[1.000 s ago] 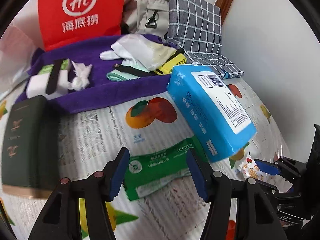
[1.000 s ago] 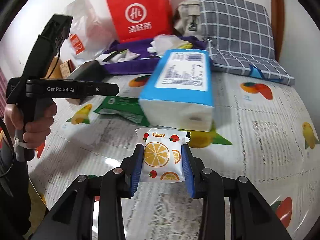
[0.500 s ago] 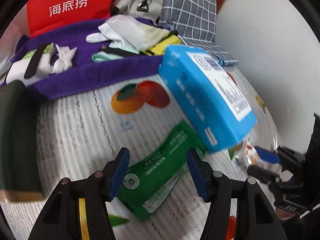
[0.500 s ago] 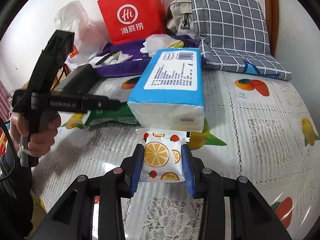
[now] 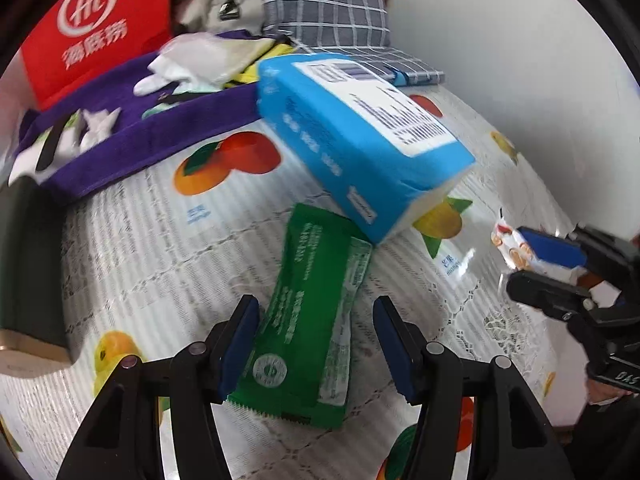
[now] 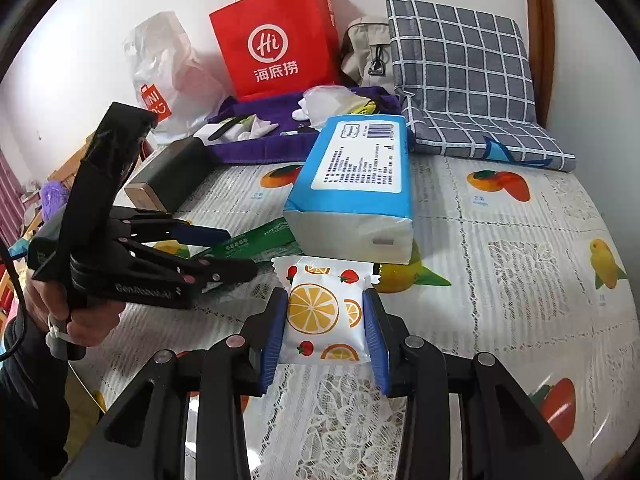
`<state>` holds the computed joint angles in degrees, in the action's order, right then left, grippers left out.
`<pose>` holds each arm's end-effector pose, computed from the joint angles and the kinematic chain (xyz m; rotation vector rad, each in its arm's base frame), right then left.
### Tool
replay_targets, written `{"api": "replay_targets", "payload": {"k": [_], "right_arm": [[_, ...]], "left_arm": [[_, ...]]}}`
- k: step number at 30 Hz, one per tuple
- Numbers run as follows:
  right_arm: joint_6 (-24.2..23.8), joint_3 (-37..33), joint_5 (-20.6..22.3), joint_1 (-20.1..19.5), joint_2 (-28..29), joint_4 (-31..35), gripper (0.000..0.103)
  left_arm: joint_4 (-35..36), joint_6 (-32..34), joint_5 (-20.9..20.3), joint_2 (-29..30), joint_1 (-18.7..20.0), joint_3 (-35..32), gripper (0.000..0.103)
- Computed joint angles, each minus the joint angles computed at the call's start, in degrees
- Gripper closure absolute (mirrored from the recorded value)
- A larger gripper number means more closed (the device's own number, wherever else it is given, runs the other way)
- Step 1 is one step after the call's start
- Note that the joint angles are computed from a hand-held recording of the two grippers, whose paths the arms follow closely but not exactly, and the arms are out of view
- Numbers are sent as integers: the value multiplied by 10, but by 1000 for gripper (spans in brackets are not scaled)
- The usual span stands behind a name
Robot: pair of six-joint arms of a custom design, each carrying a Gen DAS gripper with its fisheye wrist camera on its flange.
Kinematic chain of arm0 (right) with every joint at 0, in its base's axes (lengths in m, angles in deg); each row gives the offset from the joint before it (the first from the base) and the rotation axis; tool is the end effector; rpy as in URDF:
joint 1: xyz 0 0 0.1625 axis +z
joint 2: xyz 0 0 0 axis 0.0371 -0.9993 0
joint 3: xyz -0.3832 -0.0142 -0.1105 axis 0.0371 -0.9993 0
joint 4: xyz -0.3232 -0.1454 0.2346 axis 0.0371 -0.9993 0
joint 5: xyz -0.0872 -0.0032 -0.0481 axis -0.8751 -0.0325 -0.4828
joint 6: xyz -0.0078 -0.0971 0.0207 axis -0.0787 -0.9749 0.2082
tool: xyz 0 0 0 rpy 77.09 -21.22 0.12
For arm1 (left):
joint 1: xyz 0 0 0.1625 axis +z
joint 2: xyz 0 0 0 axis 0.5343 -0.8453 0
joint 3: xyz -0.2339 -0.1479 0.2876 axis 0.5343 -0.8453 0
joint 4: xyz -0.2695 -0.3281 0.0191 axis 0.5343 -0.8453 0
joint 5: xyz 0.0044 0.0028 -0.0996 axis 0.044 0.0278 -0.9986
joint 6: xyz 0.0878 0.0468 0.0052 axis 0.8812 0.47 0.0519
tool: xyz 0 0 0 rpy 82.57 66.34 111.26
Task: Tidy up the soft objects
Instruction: 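Grasp the green packet with the left tool while right tool holds orange packet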
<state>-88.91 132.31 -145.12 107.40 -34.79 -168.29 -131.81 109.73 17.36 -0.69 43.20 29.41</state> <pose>0.2947 -0.6293 -0.0548 0.2021 -2.3457 0.9842 -0.0233 -0.7690 0.2027 1.2738 2.4177 -0.1061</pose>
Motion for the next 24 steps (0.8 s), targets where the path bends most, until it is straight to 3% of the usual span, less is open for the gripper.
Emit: {"api": "replay_targets", "payload": {"k": [3,7,10,19,24], "right_arm": [[15,8,-13,0,-3,4,65],[33,19,-21,-1,-8,11,65],[41,22,-24,0,-8,17,65],[51,24,-34,13,-9,24,65],[63,22,-49,23,-9,34,65]], "left_arm": [[-80,29,42,-9,-12,50,46],[-96,-2,51,-14,-14,59,61],[-108,-14,65,-26,-13,73,66],[-143,-49,102,-88,12,127,66],[-134,-95,95,-119,34,133,66]]}}
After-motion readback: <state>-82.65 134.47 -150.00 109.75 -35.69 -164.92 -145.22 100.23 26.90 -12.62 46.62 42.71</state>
